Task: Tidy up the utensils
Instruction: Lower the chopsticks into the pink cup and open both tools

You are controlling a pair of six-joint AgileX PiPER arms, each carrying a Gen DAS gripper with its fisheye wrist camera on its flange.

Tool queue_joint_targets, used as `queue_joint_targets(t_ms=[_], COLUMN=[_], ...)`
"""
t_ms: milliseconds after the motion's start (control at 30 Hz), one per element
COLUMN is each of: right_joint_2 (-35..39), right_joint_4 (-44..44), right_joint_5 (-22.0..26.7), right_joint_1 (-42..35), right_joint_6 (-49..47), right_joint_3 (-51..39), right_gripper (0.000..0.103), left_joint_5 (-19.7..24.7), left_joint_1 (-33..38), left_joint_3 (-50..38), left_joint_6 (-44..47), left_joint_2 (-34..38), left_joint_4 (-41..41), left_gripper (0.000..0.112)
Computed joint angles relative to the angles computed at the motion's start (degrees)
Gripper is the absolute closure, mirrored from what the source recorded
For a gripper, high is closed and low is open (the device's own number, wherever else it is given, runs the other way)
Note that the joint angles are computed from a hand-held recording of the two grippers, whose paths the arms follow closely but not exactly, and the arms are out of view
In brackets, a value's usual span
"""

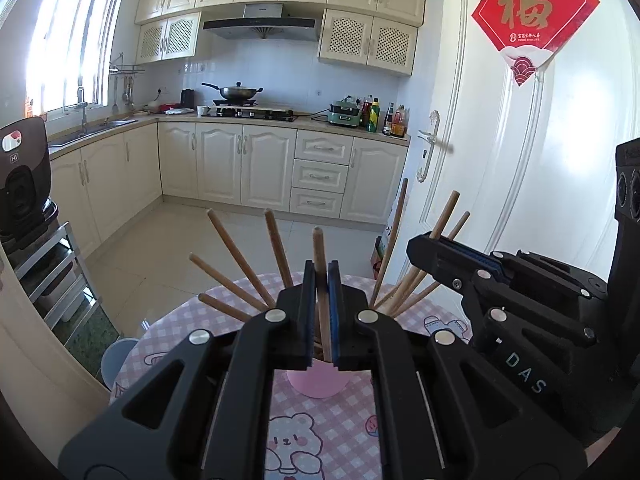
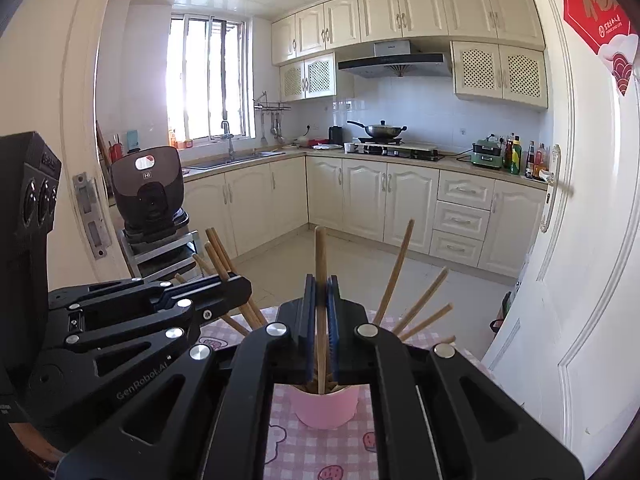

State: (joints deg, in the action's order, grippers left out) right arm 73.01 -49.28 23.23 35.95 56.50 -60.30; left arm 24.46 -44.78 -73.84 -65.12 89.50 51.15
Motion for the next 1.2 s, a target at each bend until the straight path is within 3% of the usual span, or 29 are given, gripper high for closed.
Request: queue_joint_targets(t_ms=[267, 367, 433, 467, 500, 533, 767, 933, 1200], right_joint_2=[-0.86, -0.67, -1.01, -1.16, -1.44, -1.73, -3.39, -5.85, -10.28], right_joint_4=[-4.03, -3.28, -3.33, -3.53, -2.31, -1.99, -4.72, -8.85, -19.77], right_joint_5=[-0.76, -0.89, -1.06, -1.06, -1.39, -1.45, 0.54, 3.0, 11.72], right_joint_1=[-0.48, -0.8, -0.86, -0.81, -1.0, -0.96, 1.44, 4.55, 13.95], right_joint_6=[5.96, 5.97, 6.76, 7.31, 6.44, 6.37, 9.79, 14.52, 28.17], right_joint_3=[4.04, 4.31, 4.94, 5.12, 5.27, 5.46, 6.17, 7.88, 12.3], right_gripper=[0.099, 0.099, 0.098, 0.098, 0.098, 0.097, 0.097, 0.093, 0.076], left_joint_5=[1.69, 1.95, 3.53, 3.24, 3.41, 3.6, 4.52, 7.76, 17.63], left_joint_1=[-1.44, -0.61, -0.38, -0.3, -0.66, -1.13, -2.18, -4.56, -12.25], left_joint_3=[0.76, -0.78, -2.35, -1.98, -1.23, -0.05, 2.19, 5.12, 12.17], left_joint_6=[-2.42, 3.55, 7.22, 6.74, 3.96, -0.18, -2.5, -8.17, -19.98], left_joint_2=[-0.39, 0.32, 1.21, 1.06, 0.69, -0.02, -2.47, -5.15, -11.24], left_joint_4=[2.77, -3.98, -8.41, -8.32, -5.99, -2.31, 0.18, 6.57, 19.98], left_gripper=[0.105, 0.105, 0.098, 0.083, 0.055, 0.052, 0.052, 0.044, 0.033])
